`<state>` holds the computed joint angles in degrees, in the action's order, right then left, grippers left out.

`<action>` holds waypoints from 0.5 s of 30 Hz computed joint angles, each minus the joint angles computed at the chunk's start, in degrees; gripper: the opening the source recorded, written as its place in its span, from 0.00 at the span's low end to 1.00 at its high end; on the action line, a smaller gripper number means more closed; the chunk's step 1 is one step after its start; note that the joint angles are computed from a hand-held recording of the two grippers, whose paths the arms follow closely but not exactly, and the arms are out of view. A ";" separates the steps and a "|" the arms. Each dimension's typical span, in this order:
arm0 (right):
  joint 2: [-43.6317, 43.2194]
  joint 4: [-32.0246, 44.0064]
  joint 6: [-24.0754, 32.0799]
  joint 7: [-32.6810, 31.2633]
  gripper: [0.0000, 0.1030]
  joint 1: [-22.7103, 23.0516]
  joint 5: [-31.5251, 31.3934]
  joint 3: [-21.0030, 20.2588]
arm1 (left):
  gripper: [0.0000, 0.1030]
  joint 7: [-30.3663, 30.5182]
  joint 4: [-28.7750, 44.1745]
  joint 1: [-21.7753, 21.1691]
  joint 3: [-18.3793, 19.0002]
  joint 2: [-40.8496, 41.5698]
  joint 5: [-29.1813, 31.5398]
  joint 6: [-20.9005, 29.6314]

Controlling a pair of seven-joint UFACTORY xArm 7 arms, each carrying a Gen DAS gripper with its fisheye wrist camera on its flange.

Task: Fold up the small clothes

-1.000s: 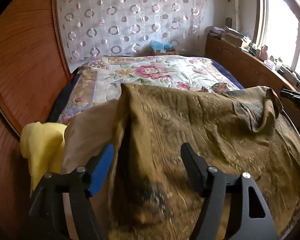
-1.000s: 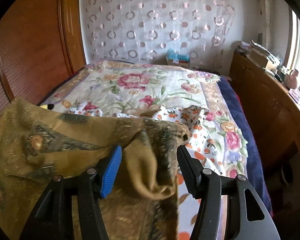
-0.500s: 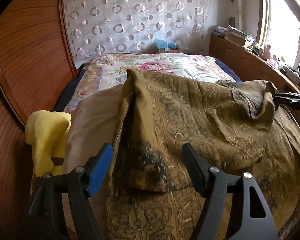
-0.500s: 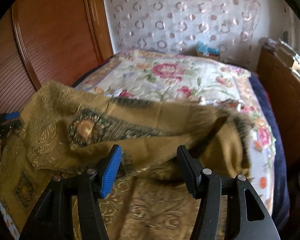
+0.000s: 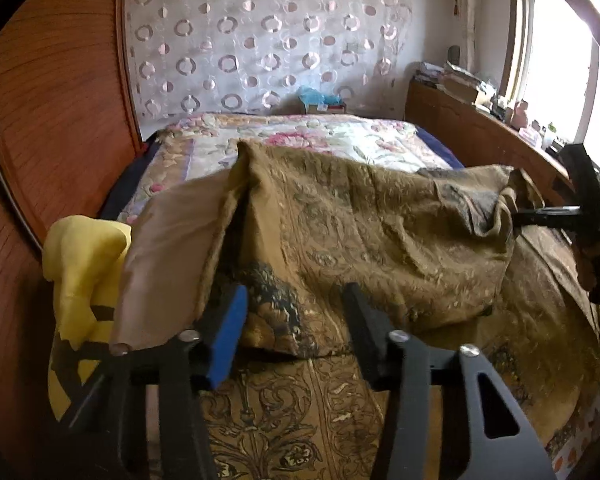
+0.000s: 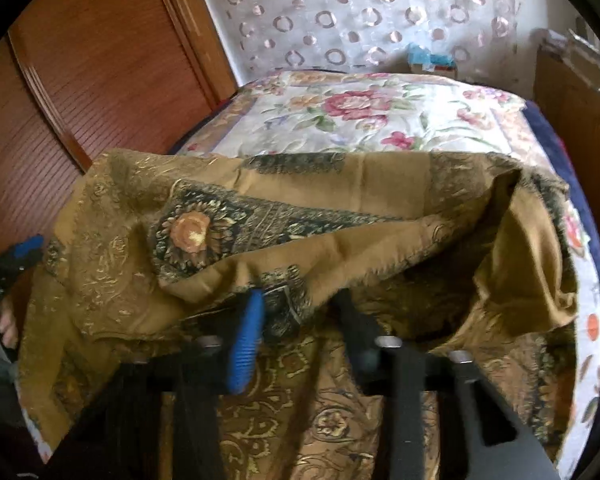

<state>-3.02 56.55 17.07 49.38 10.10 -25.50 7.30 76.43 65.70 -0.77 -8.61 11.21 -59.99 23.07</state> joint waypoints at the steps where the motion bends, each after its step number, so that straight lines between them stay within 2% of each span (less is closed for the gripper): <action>1: -0.13 -0.79 -1.70 -2.82 0.09 0.29 2.81 -0.49 | 0.43 -0.49 -0.11 -0.25 0.06 0.08 0.68 -0.39; 2: -0.63 -1.59 -2.97 -3.37 0.08 0.26 3.23 -0.45 | 0.43 -0.91 -0.24 -0.42 0.07 0.15 1.33 -0.67; 5: -3.65 -4.45 -7.00 1.85 0.04 -1.89 -3.50 1.11 | 0.43 -2.87 -0.01 -0.60 0.10 0.71 3.33 -1.63; 8: -8.23 -6.79 -7.07 10.14 0.03 -6.32 -12.93 5.34 | 0.43 -5.55 0.31 -0.57 -0.05 1.60 5.30 -4.54; 9: -9.60 -7.81 -7.10 12.57 0.03 -7.67 -14.94 6.91 | 0.43 -5.63 0.73 0.14 -0.41 1.78 5.00 -3.74; 13: -14.93 -13.13 -6.56 18.44 0.03 -10.86 -16.49 11.89 | 0.43 -4.83 1.26 1.40 -1.16 1.98 4.22 -2.53; 15: -15.69 -14.76 -4.77 18.65 0.03 -9.92 -14.04 12.85 | 0.43 -4.48 1.09 1.45 -1.29 1.81 4.36 -2.46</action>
<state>-18.71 41.79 12.30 68.03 0.17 -39.54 20.14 71.96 66.79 0.68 -9.89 13.03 -55.62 20.60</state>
